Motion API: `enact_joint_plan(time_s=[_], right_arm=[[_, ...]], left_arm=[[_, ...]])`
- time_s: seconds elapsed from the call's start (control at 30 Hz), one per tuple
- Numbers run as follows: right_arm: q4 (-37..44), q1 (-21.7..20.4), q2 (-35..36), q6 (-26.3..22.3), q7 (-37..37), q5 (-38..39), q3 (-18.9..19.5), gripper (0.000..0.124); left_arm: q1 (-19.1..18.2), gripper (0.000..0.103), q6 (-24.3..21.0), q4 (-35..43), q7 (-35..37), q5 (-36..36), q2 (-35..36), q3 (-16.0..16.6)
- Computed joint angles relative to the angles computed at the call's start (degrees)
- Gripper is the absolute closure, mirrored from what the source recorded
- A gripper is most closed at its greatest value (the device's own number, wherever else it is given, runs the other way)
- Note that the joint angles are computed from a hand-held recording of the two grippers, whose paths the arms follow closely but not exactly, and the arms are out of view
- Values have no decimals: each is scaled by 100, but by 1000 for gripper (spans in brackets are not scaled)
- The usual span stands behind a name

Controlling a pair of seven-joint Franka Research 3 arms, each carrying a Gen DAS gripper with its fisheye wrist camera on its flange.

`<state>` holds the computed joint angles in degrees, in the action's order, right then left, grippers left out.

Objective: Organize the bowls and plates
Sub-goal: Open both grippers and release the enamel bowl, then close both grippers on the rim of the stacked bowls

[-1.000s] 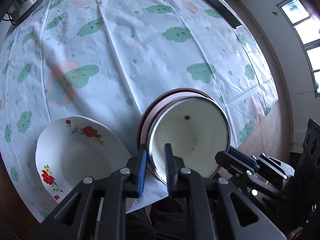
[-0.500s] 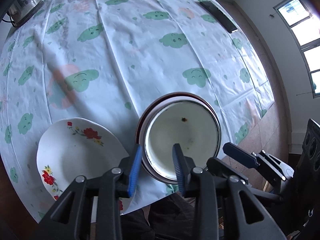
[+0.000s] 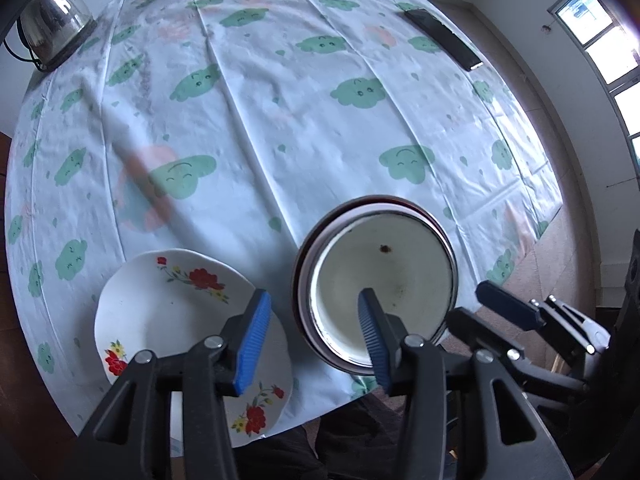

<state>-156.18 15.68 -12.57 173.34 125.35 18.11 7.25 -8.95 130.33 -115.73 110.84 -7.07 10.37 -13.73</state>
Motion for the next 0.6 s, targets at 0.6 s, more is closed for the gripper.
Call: enact_joint_plan(time_s=[0.6], right_arm=[[40,-455,95,-234,671,-902,103,64]], left_arm=[[-60,48,315,-57,-292,600,197,21]])
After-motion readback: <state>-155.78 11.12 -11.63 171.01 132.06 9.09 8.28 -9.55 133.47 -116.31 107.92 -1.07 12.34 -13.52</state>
